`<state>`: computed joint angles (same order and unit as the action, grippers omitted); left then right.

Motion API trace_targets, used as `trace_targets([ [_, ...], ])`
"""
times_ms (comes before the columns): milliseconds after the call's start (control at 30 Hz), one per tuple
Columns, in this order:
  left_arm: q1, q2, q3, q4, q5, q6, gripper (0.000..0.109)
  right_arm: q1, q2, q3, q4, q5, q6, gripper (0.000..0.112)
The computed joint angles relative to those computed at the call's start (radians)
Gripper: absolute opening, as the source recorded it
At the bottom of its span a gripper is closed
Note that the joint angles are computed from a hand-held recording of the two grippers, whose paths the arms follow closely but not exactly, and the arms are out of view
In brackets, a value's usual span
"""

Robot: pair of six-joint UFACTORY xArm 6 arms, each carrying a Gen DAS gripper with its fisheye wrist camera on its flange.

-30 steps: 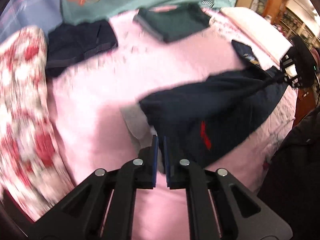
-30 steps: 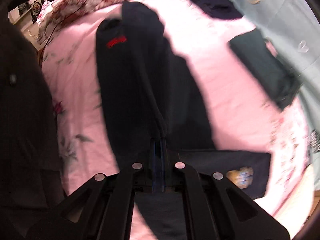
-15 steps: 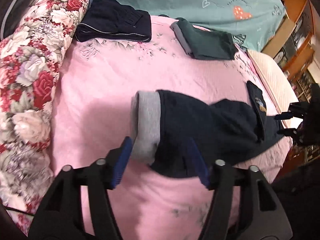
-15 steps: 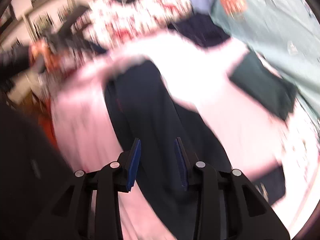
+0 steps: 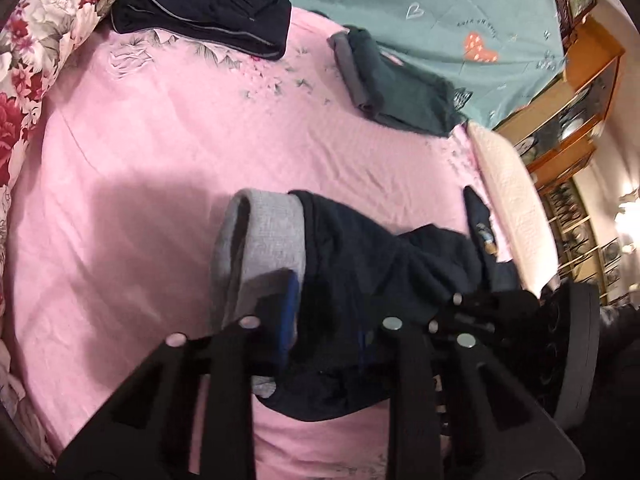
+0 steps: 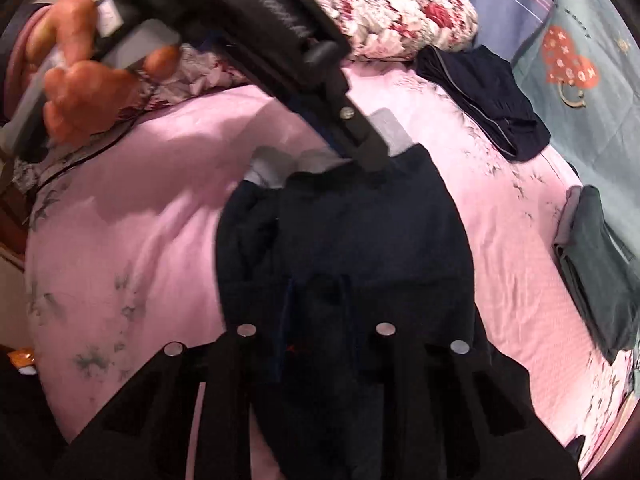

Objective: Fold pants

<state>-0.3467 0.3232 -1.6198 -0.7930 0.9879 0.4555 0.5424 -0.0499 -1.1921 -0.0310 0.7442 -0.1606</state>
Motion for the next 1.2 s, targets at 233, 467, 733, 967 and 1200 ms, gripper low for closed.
trace_targets([
  [233,0.016,-0.005,-0.002,0.017,-0.029,-0.024,0.019,0.021,0.029,-0.010,-0.072,-0.027,0.034,0.045],
  [467,-0.008,0.048,-0.055,0.104,0.022,-0.053,0.055,-0.004,0.028,-0.027,-0.112,-0.028,0.155,0.009],
  [733,-0.004,0.022,-0.030,0.084,0.040,-0.028,0.023,-0.001,0.010,-0.026,-0.081,-0.044,0.149,0.008],
  [967,-0.010,-0.127,0.088,0.147,-0.028,0.001,0.022,0.026,-0.039,-0.006,-0.016,-0.081,0.110,0.008],
  [1200,-0.072,-0.159,0.219,0.439,-0.102,-0.127,0.038,0.036,0.009,0.032,0.130,-0.034,0.062,0.031],
])
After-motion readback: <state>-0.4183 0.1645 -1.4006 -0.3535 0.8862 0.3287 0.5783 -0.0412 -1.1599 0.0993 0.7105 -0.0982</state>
